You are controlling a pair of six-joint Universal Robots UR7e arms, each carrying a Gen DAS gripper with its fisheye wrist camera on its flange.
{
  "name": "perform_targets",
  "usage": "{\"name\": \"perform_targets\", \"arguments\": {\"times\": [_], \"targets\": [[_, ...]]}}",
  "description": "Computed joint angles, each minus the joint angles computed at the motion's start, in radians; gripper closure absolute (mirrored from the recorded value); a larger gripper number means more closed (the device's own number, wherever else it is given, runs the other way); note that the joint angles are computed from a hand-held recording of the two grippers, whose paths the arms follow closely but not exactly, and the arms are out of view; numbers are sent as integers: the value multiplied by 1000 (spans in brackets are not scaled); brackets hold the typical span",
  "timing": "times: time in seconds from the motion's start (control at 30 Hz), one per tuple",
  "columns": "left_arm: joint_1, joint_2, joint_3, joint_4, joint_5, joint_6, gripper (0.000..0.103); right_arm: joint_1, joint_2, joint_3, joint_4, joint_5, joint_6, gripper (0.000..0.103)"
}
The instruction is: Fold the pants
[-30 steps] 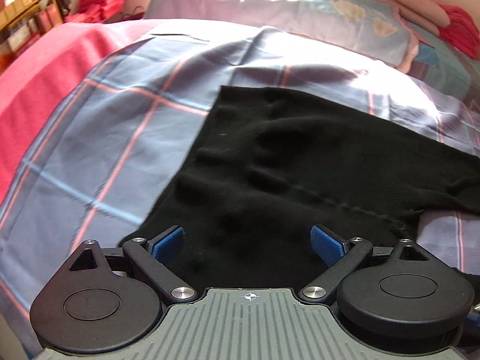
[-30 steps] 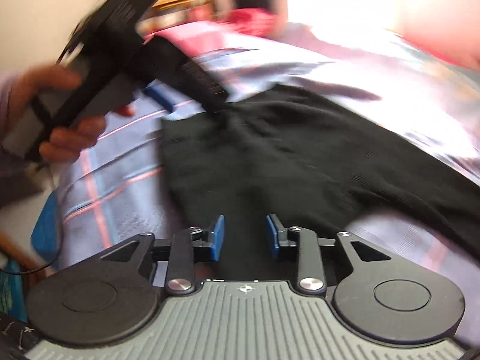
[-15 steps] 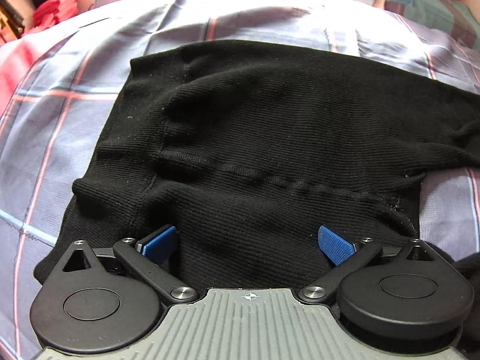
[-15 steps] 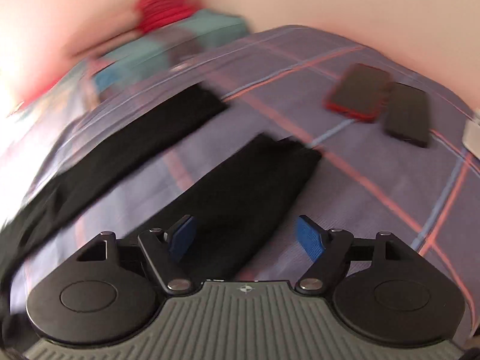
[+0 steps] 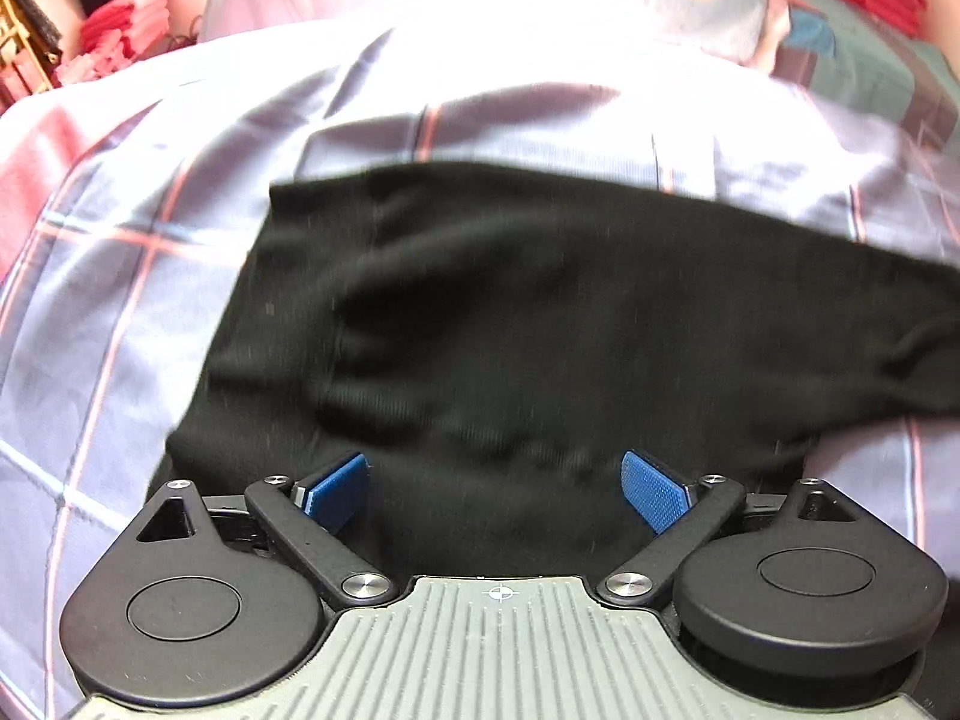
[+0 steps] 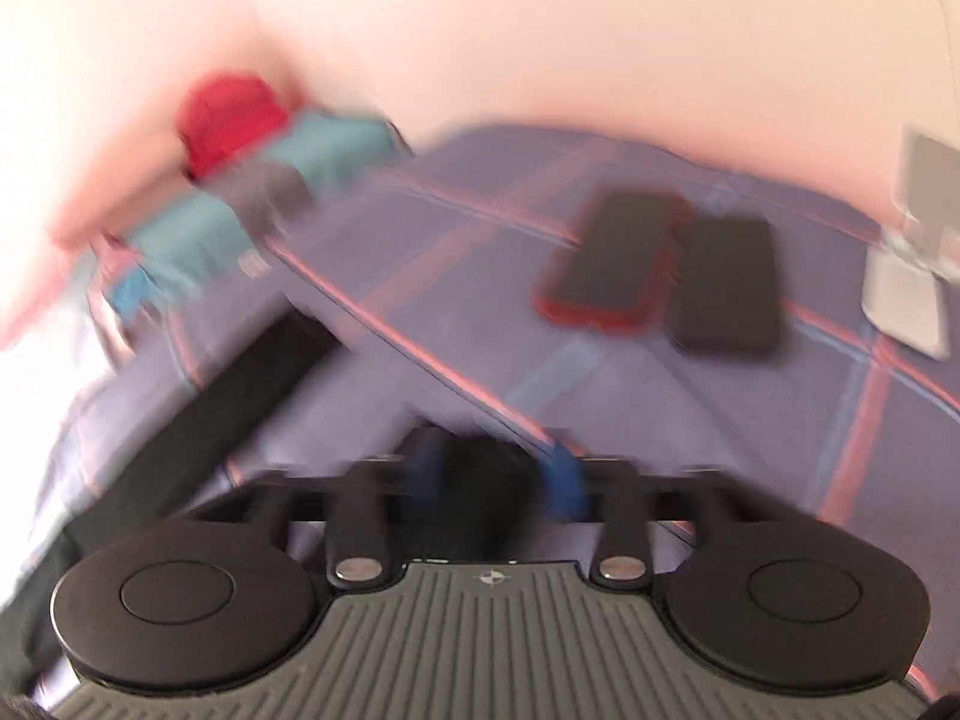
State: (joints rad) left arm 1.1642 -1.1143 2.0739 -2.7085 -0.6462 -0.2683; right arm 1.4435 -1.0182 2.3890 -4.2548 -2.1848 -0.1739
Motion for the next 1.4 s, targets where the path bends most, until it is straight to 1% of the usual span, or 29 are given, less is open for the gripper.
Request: {"name": "perform_targets", "arguments": {"times": [0.07, 0.13, 0.17, 0.23, 0.3, 0.33, 0.37, 0.4, 0.43, 0.5, 0.57, 0.6, 0.67, 0.73, 0.77, 0.8, 0.83, 0.87, 0.97, 1.0, 1.03, 1.07, 1.1, 1.13, 1.17, 1.2, 1.23, 1.3, 1.4], "targets": [[10, 39, -43, -36, 17, 24, 0, -21, -13, -65, 174, 90, 46, 40], [26, 82, -89, -55, 34, 33, 0, -49, -12, -153, 357, 160, 134, 42], [36, 99, -113, -46, 37, 23, 0, -55, 7, -197, 394, 163, 171, 46], [59, 132, -154, -43, 36, 21, 0, -61, 44, -287, 484, 156, 220, 47], [77, 159, -184, -5, 63, -5, 0, -64, 80, -345, 536, 158, 232, 47], [87, 169, -194, 1, 63, -7, 0, -57, 103, -370, 530, 147, 208, 46], [90, 176, -187, -35, 67, 22, 0, -52, 119, -383, 513, 147, 158, 58], [89, 181, -185, -46, 74, 39, 0, -50, 121, -394, 537, 147, 123, 94], [88, 186, -184, -54, 80, 52, 0, -52, 117, -401, 553, 142, 100, 93], [89, 186, -180, -68, 78, 66, 0, -50, 109, -391, 478, 110, 72, 94], [88, 176, -167, -76, 72, 62, 0, -71, 89, -390, 506, 84, 136, 93], [92, 180, -173, -82, 71, 72, 0, -84, 75, -371, 503, 118, 142, 93], [82, 179, -167, -70, 85, 64, 0, -61, 85, -380, 496, 89, 84, 89], [83, 180, -167, -74, 86, 67, 0, 2, 161, -429, 346, -67, -28, 79], [83, 181, -164, -85, 86, 73, 0, 26, 204, -461, 259, -117, -114, 62], [83, 184, -162, -94, 90, 80, 0, 47, 231, -471, 215, -126, -178, 50], [81, 184, -159, -99, 95, 83, 0, 64, 242, -456, 212, -92, -216, 48], [80, 186, -158, -101, 98, 83, 0, 69, 240, -430, 251, -17, -240, 49], [76, 187, -160, -80, 109, 55, 0, 75, 203, -383, 506, 153, -267, 43], [73, 187, -162, -64, 116, 42, 0, 73, 200, -384, 583, 176, -286, 43], [70, 185, -163, -43, 122, 27, 0, 75, 216, -402, 617, 156, -305, 44], [67, 181, -166, -15, 125, 8, 0, 79, 237, -423, 610, 101, -306, 48], [64, 173, -171, 29, 128, -22, 0, 77, 246, -425, 564, 72, -292, 62], [59, 164, -174, 79, 136, -61, 0, 81, 248, -430, 527, 31, -269, 63], [50, 154, -168, 108, 151, -93, 0, 95, 267, -449, 473, -53, -278, 52], [41, 146, -157, 118, 167, -106, 0, 104, 284, -461, 408, -108, -321, 40], [33, 138, -146, 127, 183, -114, 0, 108, 278, -449, 386, -122, -346, 39], [18, 125, -131, 183, 214, -157, 0, 100, 215, -372, 426, -61, -324, 42], [0, 98, -106, 237, 226, -205, 0, 113, 177, -271, 372, -34, -350, 42]]}}
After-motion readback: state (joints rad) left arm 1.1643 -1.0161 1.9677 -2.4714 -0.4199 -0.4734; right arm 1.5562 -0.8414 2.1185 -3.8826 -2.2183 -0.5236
